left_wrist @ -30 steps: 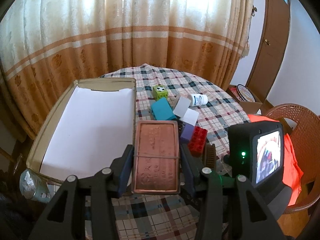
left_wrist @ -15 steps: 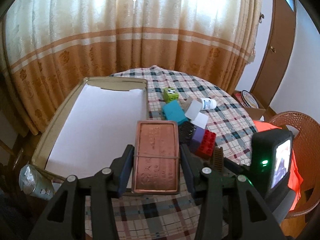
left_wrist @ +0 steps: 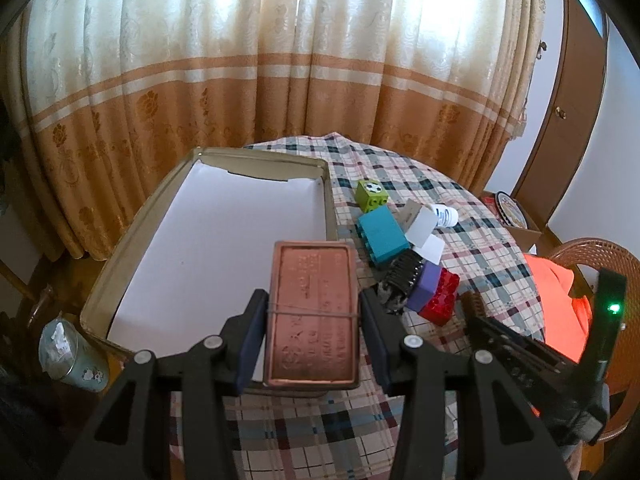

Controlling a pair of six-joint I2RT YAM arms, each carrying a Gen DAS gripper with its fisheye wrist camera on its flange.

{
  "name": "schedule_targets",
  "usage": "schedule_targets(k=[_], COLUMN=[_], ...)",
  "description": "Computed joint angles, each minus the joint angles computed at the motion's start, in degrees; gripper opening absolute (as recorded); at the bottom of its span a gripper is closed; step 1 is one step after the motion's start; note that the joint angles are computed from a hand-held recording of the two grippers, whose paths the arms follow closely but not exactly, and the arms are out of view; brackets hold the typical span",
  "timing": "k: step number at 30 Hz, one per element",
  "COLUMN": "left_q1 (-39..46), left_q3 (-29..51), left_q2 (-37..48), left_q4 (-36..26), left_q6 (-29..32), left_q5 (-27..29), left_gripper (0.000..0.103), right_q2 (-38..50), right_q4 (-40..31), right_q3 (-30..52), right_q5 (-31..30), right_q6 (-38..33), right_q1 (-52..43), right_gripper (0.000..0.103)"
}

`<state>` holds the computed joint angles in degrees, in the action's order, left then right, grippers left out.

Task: Organize rigid objects
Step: 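Carry the copper bar and wooden brush over the tray and release both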

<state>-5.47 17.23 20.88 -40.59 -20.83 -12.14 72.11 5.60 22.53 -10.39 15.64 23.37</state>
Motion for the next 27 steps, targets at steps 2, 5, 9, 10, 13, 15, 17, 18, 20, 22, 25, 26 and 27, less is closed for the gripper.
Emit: schedule_targets(k=[2, 5, 9, 10, 13, 15, 17, 18, 20, 22, 25, 26, 27], left_q1=[1.1, 1.4, 2.6, 3.1, 5.9, 8.2, 10.8, 12.2, 15.2, 18.6, 23.3, 25.2, 27.2], left_q3=[-0.2, -0.6, -0.7, -0.7, -0.5, -0.3, -0.1, -0.1, 0.0, 0.4, 0.8, 0.9, 1.1], left_q2=[0.5, 0.8, 1.2, 1.1, 1.4, 1.6, 1.4, 1.3, 1.4, 1.9, 2.6, 2.9, 3.2], left_q4=[0.5, 1.1, 1.5, 1.5, 1.7, 1.6, 1.4, 1.4, 1.5, 1.6, 2.2, 2.4, 2.7], left_q6=[0.1, 0.3, 0.9, 1.4, 3.3, 4.7, 6.3, 7.1, 8.8, 10.9, 13.8, 14.9, 16.0], left_q5=[1.0, 1.2, 2.0, 2.2, 3.6, 4.8, 6.1, 6.9, 8.6, 10.2, 12.6, 13.7, 14.8], left_gripper=[0.045, 0.045, 0.045, 0.046, 0.045, 0.045, 0.045, 0.045, 0.045, 0.045, 0.045, 0.045, 0.045], right_q2=[-0.8, -1.7, -3.7, -4.4, -6.9, -8.2, -8.3, -8.4, -8.0, -7.8, -6.9, -6.6, -6.4], right_q4=[0.1, 0.4, -1.9, -2.4, -4.1, -5.1, -5.6, -5.8, -5.7, -5.6, -5.7, -5.7, -5.6], right_q3=[-0.6, -1.3, -0.7, -0.6, 0.2, 1.2, 2.2, 2.9, 3.8, 4.7, 6.6, 7.2, 7.7], right_q5=[-2.2, -4.6, -2.3, -2.3, -1.8, -1.8, -1.6, -1.3, -0.3, 0.7, 2.0, 2.3, 2.7], right_q6=[0.1, 0.4, 0.6, 0.7, 0.9, 1.5, 2.0, 2.4, 2.7, 3.0, 3.7, 4.0, 4.2], right_q1=[-1.8, -3.7, -2.6, -2.6, -2.1, -1.4, -0.6, 0.2, 1.9, 3.6, 6.3, 7.2, 8.1], right_gripper=[0.028, 0.028, 0.028, 0.028, 0.028, 0.028, 0.028, 0.028, 0.028, 0.028, 0.028, 0.028, 0.028])
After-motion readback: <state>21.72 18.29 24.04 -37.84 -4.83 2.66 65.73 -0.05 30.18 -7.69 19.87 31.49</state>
